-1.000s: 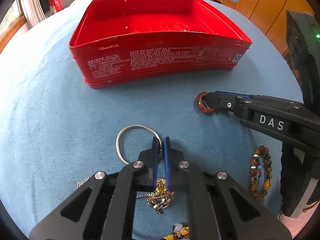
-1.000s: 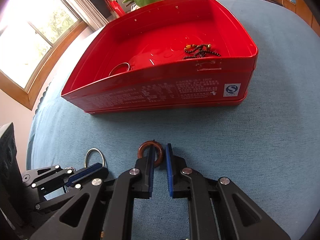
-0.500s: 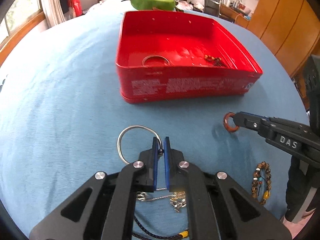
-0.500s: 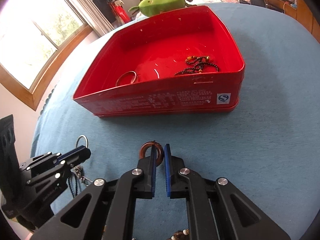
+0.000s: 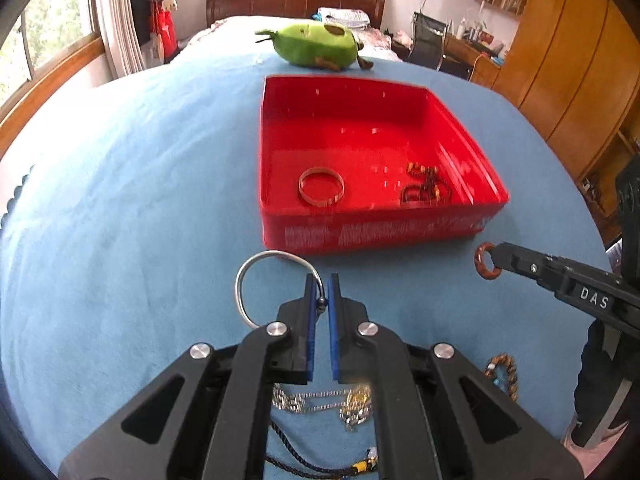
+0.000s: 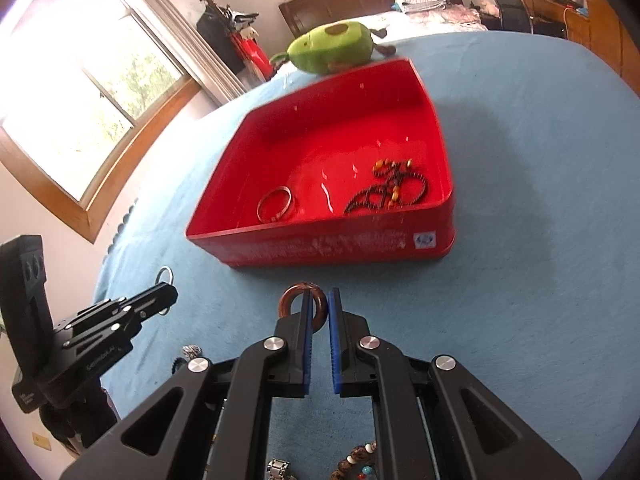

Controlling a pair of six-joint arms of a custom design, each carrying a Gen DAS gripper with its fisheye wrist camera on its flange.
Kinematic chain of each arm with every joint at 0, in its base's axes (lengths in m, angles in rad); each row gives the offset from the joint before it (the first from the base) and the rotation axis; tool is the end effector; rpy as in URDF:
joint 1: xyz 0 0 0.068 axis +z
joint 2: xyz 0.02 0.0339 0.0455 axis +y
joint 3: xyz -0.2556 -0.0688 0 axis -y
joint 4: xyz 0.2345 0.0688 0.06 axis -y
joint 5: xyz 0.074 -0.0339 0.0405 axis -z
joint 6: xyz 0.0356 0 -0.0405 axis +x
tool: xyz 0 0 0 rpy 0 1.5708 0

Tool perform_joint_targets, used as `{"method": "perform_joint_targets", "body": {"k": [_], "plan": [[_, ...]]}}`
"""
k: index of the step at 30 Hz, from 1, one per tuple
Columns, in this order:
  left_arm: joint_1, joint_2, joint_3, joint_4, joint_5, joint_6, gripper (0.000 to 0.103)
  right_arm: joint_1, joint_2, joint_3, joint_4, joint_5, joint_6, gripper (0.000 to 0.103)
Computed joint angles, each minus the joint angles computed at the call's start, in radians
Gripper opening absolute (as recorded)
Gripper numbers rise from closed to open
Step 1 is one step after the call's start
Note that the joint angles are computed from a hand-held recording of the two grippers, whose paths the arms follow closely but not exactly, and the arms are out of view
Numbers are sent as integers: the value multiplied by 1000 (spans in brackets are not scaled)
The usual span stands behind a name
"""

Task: Organize jewelry
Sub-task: 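Carry both rings into the red tin box and open both tools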

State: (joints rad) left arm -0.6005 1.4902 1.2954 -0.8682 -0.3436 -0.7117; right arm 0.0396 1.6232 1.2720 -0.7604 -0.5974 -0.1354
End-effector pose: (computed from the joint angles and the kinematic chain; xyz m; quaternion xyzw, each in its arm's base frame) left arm 0.2488 -0.1559 0.2878 -0.0959 0.9498 -0.0199 0.2970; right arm 0.3190 0.0327 0.2517 -0.1480 0.9212 0.2758 0.2310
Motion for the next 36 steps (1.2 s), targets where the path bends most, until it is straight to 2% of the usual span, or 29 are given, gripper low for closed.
{"method": "perform_joint_targets", "body": {"k": [4, 8, 11, 16, 22, 24, 26, 28, 29, 36], "plan": [[26, 40, 87, -15, -1, 31, 4, 11, 37, 102, -24, 7, 34, 7], [69, 133, 192, 39, 11, 80, 4, 40, 109, 217, 3, 48, 110, 7], [109, 210, 244, 101, 62, 110, 4, 64, 181, 290, 28, 67, 157, 7], [169, 345, 308, 154, 118, 152, 4, 96, 310, 391, 15, 119, 159, 7], [197, 439, 361, 130, 135, 148, 5, 102, 350, 396, 24, 144, 157, 7], [198, 453, 375, 113, 131, 138, 6, 111, 341, 388, 35, 174, 153, 14], [199, 445, 370, 111, 137, 135, 9, 113, 321, 369, 50, 183, 147, 16], [195, 428, 365, 103, 126, 124, 22, 107, 302, 356, 53, 179, 146, 16], [193, 420, 364, 101, 118, 123, 23, 105, 294, 352, 52, 179, 145, 16], [168, 357, 342, 85, 75, 118, 23, 99, 255, 333, 41, 193, 143, 16]]}}
